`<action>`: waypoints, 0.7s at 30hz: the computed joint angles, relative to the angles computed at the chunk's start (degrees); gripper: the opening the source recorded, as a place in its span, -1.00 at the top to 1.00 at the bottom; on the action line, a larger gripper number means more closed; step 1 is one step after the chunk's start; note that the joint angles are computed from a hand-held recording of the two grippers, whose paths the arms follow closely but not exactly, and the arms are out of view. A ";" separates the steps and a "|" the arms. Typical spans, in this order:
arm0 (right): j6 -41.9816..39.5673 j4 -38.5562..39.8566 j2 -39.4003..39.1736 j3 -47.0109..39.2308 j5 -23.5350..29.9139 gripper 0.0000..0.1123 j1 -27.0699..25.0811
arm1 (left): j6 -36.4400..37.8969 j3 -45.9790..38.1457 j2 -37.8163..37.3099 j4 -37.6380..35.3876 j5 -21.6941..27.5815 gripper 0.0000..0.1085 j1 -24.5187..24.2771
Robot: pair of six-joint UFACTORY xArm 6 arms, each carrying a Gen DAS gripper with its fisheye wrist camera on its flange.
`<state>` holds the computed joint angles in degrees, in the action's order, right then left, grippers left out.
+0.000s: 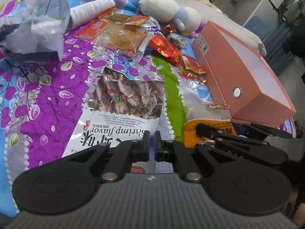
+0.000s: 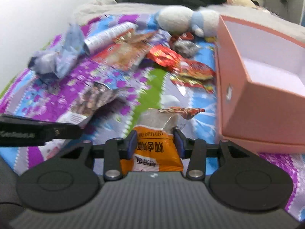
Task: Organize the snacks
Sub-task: 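Grasp the white 'Shrimp flavor' packet with the left tool and lift it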
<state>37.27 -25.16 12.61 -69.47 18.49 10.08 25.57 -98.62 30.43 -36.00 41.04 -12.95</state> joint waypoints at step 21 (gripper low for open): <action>27.91 -21.07 3.15 -2.82 3.24 -0.52 0.36 | 0.25 0.29 1.93 18.36 -9.41 -0.81 -1.15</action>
<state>65.18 -46.23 15.77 -72.29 21.73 10.44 25.82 -98.33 32.36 -17.64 31.62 -14.10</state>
